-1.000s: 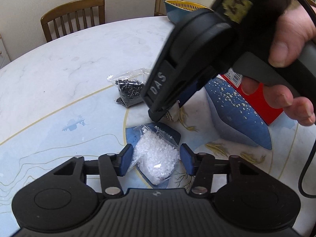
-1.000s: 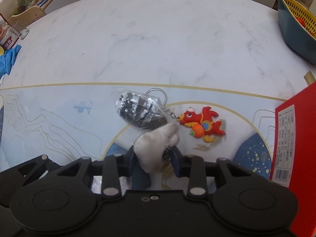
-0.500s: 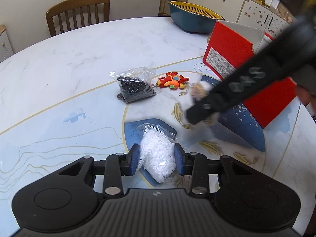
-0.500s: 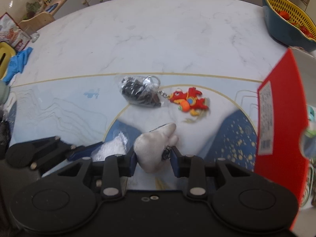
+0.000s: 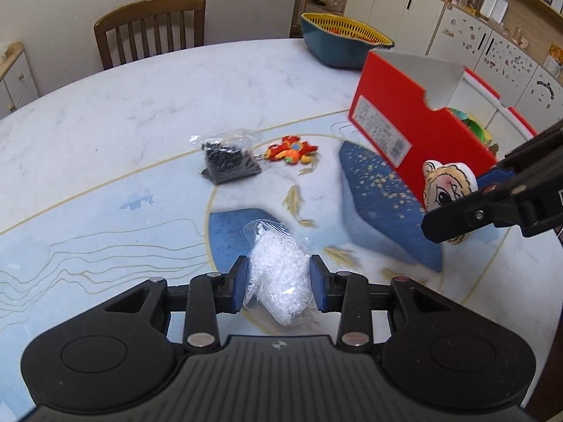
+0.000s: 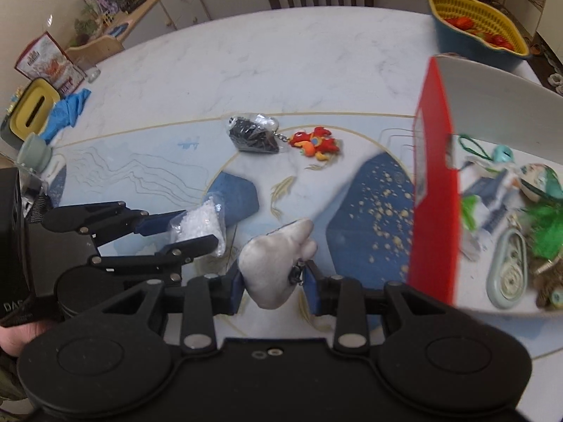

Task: Organize objects
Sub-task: 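Carry the plush keychain and clear bead bag over the red box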

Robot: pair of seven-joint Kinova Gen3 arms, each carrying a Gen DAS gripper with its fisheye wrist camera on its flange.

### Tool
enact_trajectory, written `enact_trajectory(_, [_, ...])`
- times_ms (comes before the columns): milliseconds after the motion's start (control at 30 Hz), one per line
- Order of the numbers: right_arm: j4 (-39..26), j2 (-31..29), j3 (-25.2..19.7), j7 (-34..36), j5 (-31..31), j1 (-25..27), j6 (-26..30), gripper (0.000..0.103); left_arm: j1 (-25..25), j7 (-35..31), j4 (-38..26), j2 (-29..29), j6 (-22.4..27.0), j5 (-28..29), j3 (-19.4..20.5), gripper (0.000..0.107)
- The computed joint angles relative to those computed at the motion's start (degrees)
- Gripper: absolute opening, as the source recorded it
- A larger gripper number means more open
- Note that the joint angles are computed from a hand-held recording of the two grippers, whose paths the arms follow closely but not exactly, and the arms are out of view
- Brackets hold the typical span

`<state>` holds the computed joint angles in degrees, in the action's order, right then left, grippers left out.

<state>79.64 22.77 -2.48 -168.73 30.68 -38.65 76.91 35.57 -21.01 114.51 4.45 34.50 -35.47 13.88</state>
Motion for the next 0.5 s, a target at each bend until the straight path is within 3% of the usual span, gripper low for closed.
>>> enact_trajectory(300, [5.4,-6.4,-2.4,-4.1,4.0,-3.1,2.1,0.033,4.9,0.9,-8.8,1.3,9.7,-1.1,2.7,0.036])
enact_trajectory(500, [9.0,-11.2,-5.2,-6.4,6.3,-3.3,4.0,0.033,9.1,1.7,-15.4,4.0,13.5,-3.3,2.7,0.036])
